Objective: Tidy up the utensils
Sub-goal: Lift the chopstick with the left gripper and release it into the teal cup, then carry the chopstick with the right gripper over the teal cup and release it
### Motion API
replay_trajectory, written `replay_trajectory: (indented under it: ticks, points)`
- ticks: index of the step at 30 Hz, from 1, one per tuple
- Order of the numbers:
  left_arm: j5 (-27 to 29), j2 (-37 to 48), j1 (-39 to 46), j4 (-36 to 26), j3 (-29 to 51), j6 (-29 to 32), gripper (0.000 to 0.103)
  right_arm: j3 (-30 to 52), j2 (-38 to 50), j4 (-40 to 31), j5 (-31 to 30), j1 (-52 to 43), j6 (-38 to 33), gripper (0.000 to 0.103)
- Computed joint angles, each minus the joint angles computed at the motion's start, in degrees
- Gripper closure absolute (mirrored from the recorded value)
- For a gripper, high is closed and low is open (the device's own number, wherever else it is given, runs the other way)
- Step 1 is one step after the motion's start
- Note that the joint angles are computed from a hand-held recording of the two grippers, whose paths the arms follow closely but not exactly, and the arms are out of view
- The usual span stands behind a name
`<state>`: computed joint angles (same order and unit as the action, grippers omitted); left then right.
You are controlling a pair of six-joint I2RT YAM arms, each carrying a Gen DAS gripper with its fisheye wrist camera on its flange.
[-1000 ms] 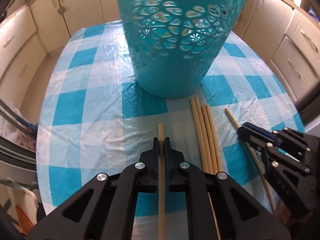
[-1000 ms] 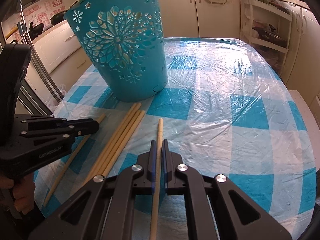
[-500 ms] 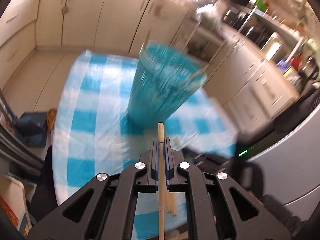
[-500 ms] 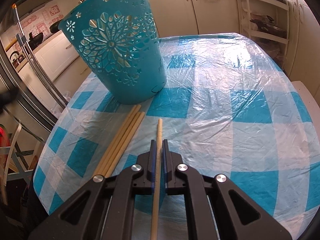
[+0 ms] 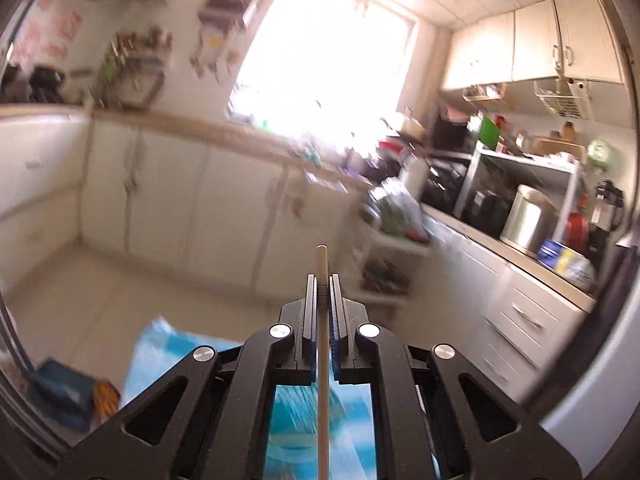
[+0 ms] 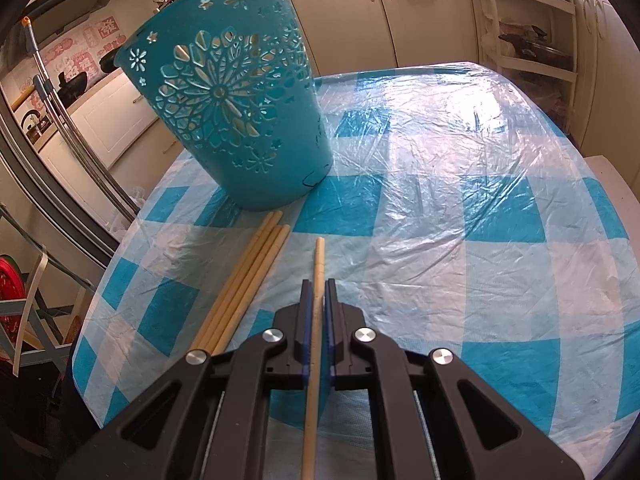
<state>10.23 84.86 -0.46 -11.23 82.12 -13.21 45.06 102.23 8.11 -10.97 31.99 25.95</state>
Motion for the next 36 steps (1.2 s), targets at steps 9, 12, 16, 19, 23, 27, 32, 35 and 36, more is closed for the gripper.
replay_trajectory:
  ticks: [9, 12, 16, 19, 23, 27, 32, 35, 36]
  points:
    - [-13.5, 15.8, -4.6, 7.9, 8.7, 1.3, 0.097, -0.3, -0.1, 0.4, -1.0, -0.5, 0.0, 0.096]
    - [-14.6, 17.9, -4.7, 9.3, 7.8, 1.5, 0.098, -0.2, 0.0, 0.5, -0.8, -0.2, -0.1, 0.094]
    - [-14.7, 18.0, -4.5, 10.4, 3.7, 2.7, 0.097, -0.1, 0.1, 0.6, -0.8, -0.1, -0.1, 0.092]
    - [-14.9, 17.7, -4.3, 10.2, 1.2, 3.6, 0.097, -0.1, 0.1, 0.7, -0.8, 0.0, 0.0, 0.092]
    - [-14.5, 17.5, -3.4, 7.8, -0.4, 4.1, 0.096, -0.2, 0.1, 0.7, -0.8, -0.1, -0.1, 0.092]
    - [-14.5, 14.2, -1.9, 7.8, -4.9, 3.9, 0.061, -0.3, 0.1, 1.0, -1.0, 0.2, -0.3, 0.087]
    - [-14.6, 5.1, 0.7, 9.5, -14.9, 3.3, 0.043, 0.1, -0.4, -0.3, 0.5, 0.9, -0.8, 0.084]
    - [-13.9, -0.4, 3.5, 9.7, -21.0, 3.5, 0.033, 0.5, -1.5, -3.2, 4.1, 2.3, -2.1, 0.081]
    - [-13.5, -1.7, 4.4, 9.7, -22.6, 3.6, 0.030, 0.7, -1.7, -4.2, 6.2, 3.4, -3.0, 0.081]
